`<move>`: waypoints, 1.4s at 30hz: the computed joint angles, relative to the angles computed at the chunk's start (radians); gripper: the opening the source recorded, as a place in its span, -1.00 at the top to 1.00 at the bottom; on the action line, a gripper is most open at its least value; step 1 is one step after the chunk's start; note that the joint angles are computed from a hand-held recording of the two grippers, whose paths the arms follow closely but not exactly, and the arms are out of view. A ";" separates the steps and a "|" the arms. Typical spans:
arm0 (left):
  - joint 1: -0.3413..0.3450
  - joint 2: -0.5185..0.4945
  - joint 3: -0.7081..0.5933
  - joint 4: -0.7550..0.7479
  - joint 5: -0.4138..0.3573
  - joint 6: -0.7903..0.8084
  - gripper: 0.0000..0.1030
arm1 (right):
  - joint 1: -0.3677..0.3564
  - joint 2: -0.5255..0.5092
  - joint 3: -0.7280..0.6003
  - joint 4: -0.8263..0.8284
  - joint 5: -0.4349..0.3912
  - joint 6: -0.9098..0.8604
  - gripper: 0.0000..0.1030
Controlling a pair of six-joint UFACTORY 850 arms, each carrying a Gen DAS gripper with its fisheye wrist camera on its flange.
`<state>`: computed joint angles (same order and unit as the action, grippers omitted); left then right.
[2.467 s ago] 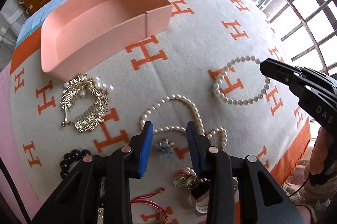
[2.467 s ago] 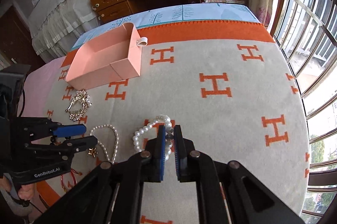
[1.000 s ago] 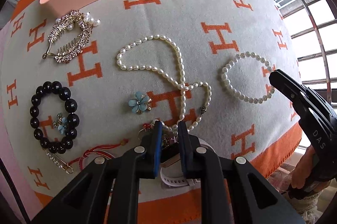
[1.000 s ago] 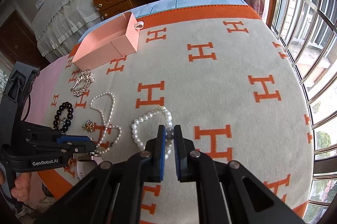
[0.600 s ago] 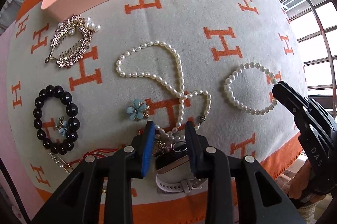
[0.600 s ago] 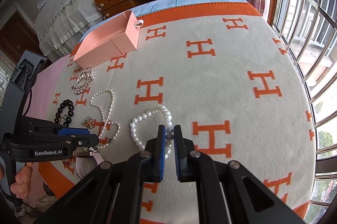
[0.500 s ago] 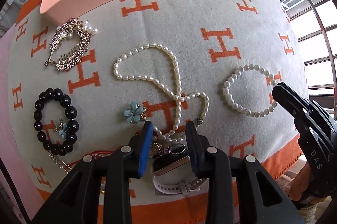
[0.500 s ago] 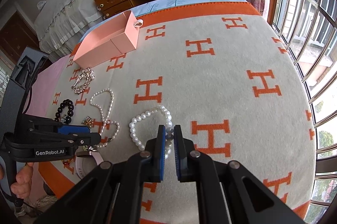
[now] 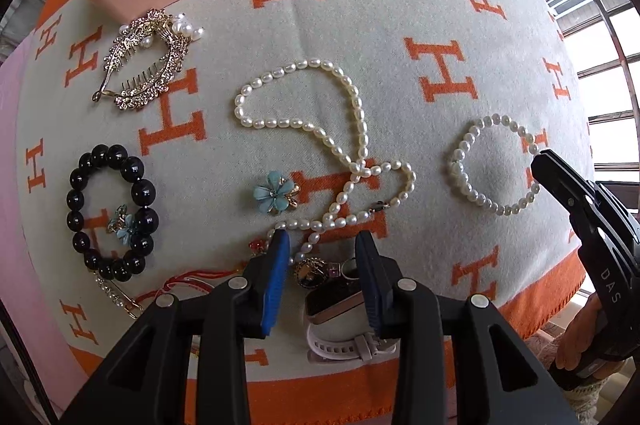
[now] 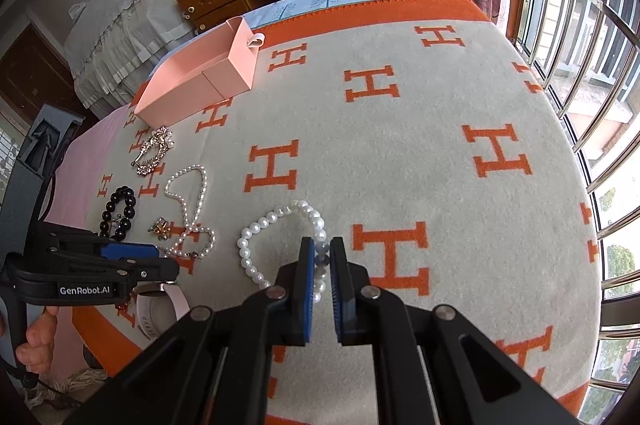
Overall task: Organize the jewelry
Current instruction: 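Grasp pearl necklace with left tool while right tool grasps pearl bracelet, then carry pearl necklace with left tool while right tool carries pearl bracelet to tray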
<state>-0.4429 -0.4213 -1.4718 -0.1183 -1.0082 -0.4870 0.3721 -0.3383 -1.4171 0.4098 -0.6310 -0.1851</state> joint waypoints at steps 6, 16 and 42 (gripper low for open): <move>0.002 -0.013 -0.033 0.019 -0.023 0.029 0.37 | 0.000 -0.002 0.000 -0.002 0.001 0.011 0.85; -0.042 -0.080 -0.156 0.131 -0.120 0.113 0.37 | -0.008 -0.008 -0.002 -0.014 -0.006 0.048 0.85; -0.028 -0.051 -0.204 0.049 -0.014 0.178 0.95 | 0.024 0.000 -0.015 -0.080 -0.006 0.095 0.85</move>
<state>-0.4707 -0.4727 -1.6760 -0.0693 -1.0226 -0.3090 0.3960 -0.3387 -1.4323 0.3302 -0.6372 -0.0905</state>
